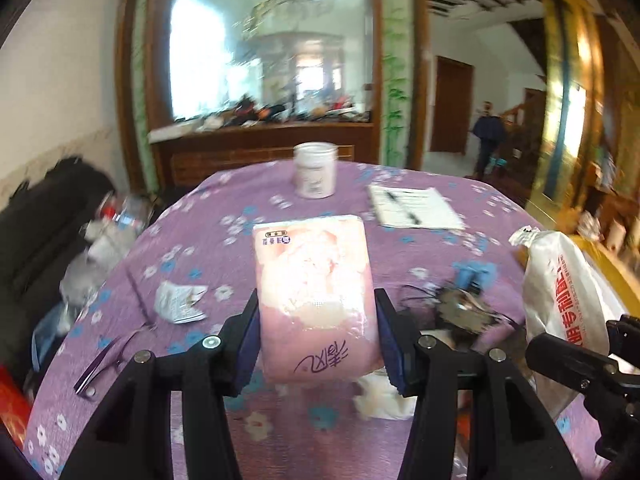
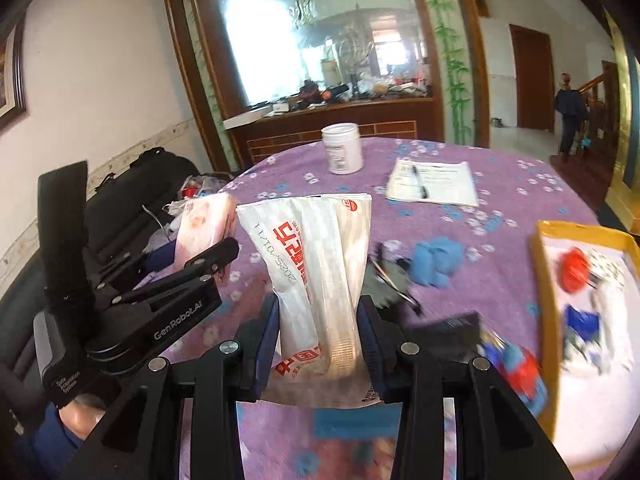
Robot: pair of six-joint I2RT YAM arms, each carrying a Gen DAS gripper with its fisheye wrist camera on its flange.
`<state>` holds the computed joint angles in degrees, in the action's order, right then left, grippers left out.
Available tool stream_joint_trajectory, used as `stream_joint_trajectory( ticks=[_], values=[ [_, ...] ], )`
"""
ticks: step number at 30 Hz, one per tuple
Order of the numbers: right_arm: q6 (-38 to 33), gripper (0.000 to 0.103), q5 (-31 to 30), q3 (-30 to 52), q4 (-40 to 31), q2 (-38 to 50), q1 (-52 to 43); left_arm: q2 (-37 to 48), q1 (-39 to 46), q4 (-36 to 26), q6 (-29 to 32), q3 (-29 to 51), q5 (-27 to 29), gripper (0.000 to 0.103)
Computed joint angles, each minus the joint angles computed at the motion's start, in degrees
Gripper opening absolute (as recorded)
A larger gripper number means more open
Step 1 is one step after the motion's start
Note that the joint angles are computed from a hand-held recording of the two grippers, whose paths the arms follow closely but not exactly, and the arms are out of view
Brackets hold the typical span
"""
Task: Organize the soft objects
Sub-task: 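Grasp the white-red printed bag with the right gripper while the left holds the pink pack, then lift both held items toward the yellow-rimmed box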
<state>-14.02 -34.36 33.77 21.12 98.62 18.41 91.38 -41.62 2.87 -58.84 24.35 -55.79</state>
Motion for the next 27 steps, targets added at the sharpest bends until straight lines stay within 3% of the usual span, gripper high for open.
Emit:
stream_joint_trajectory(
  ticks=[4,8,11,21,27],
  values=[
    [-2.3,0.042,-2.1,-0.9,-1.6,1.1,-5.2,4.6,-3.1,-2.6,-0.7,4.5,-0.1,0.051],
    [-4.7,0.042,-5.6,-0.5,-4.3,2.8,-11.1,8.7,-8.3,-14.8,-7.6,11.6,-3.4,0.051],
    [-6.0,0.043,-7.5,-1.1,-3.7,3.7,-14.6,11.2,-11.3,-20.0,-11.3,15.8,-2.4,0.051],
    [-10.9,0.043,-11.8,0.3,-5.1,8.9,-22.0,20.8,-15.8,-26.9,-19.2,26.0,-2.1,0.051],
    [-11.5,0.043,-12.3,1.3,-1.9,14.3,-23.2,26.0,-15.5,-26.5,-19.3,29.5,-1.3,0.051]
  ],
)
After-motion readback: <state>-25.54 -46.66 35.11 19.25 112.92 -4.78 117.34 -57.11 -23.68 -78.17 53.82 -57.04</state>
